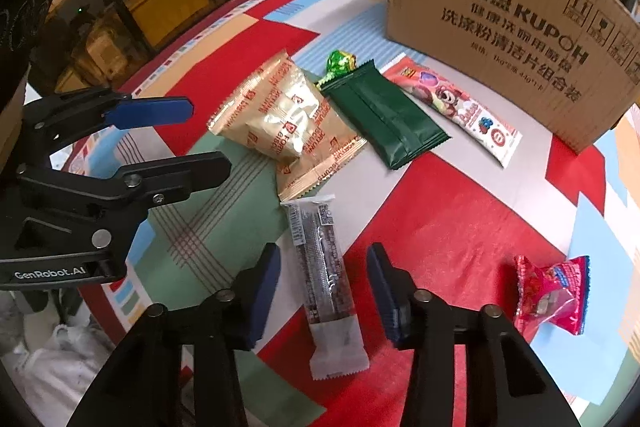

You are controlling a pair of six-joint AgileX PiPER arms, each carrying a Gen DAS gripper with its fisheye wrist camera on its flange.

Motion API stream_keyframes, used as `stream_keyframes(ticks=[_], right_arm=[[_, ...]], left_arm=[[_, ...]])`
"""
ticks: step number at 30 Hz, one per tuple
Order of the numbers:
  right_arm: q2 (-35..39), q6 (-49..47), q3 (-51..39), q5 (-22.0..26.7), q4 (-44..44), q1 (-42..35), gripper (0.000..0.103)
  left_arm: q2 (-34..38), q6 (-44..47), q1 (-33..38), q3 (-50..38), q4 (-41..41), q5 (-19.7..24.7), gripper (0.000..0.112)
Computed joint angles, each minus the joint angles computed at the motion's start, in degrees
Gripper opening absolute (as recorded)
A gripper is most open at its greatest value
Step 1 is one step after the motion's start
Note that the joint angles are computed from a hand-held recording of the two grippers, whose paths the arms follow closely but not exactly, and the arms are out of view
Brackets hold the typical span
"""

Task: Organize snacks
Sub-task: 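Grasp the Fortune Biscuits bag with the left tool while the right tool grasps the chocolate stick, then lift both snacks over the box and open both tools to release them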

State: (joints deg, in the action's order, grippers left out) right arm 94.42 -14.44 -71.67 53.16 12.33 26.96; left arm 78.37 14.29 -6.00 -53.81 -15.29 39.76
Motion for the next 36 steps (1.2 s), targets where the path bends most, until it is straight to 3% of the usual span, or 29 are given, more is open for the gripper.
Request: stream_keyframes(ticks=[7,17,30,33,36], right_arm=[[2.0,0.5,-0.2,-1.0,-0.6,0.5,0.038],[2.0,0.8,0.4,-3.4,-0.6,-0.8,0.023],[4.2,2.5,-1.0,-5.8,1.3,-2.1,0.021],[3.6,2.5,-0.3,-6.0,1.8,-2.5,0.021],[3.5,2.4,-0.1,-6.2,2.4,-3.1,0.021]], left_arm=[[3.6,5.3,0.8,-1.7,-4.2,-1.1,0.058],[9.6,7.5,0.5,-5.1,-8.3,-1.9,0.058],[15.3,9.1,1.5,-8.1,-14.4,-2.8,0.059],[16.0,9.2,1.4,-8.8,-15.7,-2.8,0.056],[16.0,9.6,1.2,-8.7,-16.6,-2.4,0.045]])
